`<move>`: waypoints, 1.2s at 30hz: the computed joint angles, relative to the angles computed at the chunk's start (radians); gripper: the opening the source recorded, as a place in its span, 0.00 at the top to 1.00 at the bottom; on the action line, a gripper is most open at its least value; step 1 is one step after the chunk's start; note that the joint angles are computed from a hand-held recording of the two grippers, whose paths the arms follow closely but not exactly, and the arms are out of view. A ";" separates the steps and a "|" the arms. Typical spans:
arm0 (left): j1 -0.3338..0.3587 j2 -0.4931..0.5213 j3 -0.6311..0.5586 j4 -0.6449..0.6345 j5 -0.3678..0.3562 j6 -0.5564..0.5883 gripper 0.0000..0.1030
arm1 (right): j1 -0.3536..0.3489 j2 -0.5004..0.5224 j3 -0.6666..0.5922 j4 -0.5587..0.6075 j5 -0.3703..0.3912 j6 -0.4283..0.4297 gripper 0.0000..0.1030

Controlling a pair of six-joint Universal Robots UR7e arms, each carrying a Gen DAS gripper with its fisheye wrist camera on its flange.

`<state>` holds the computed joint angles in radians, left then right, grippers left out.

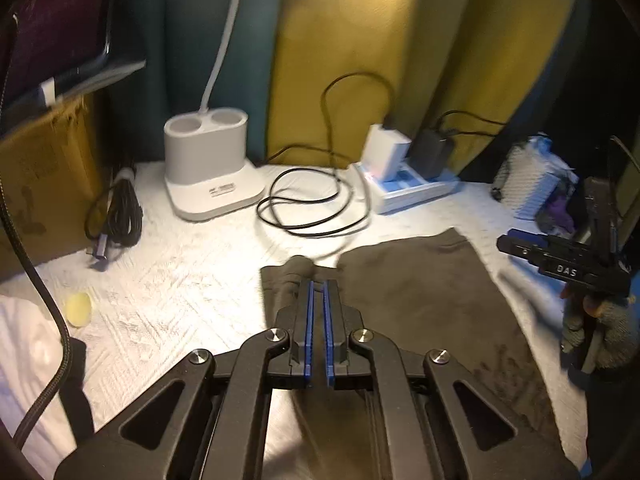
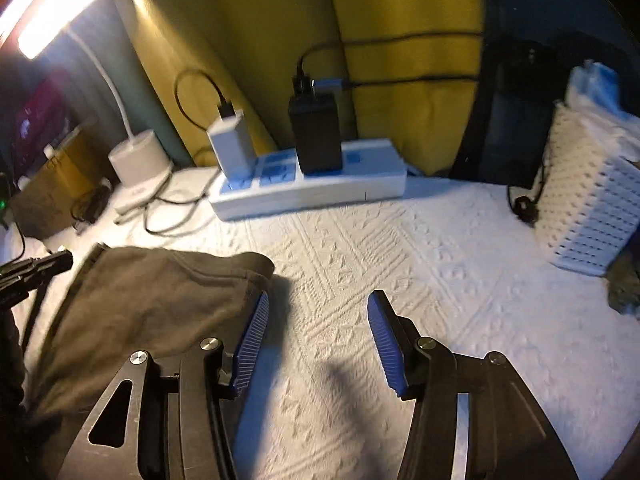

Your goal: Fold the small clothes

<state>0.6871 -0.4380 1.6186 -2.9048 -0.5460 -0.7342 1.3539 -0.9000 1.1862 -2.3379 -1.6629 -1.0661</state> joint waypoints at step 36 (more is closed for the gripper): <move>-0.119 0.002 0.087 0.327 -0.091 -0.346 0.61 | -0.083 -0.285 0.426 -0.137 -0.056 -0.192 0.45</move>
<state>0.5684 -0.4360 1.7055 -2.5777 -0.6366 -1.0803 1.2708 -1.1846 1.6120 -2.4745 -1.7193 -1.2583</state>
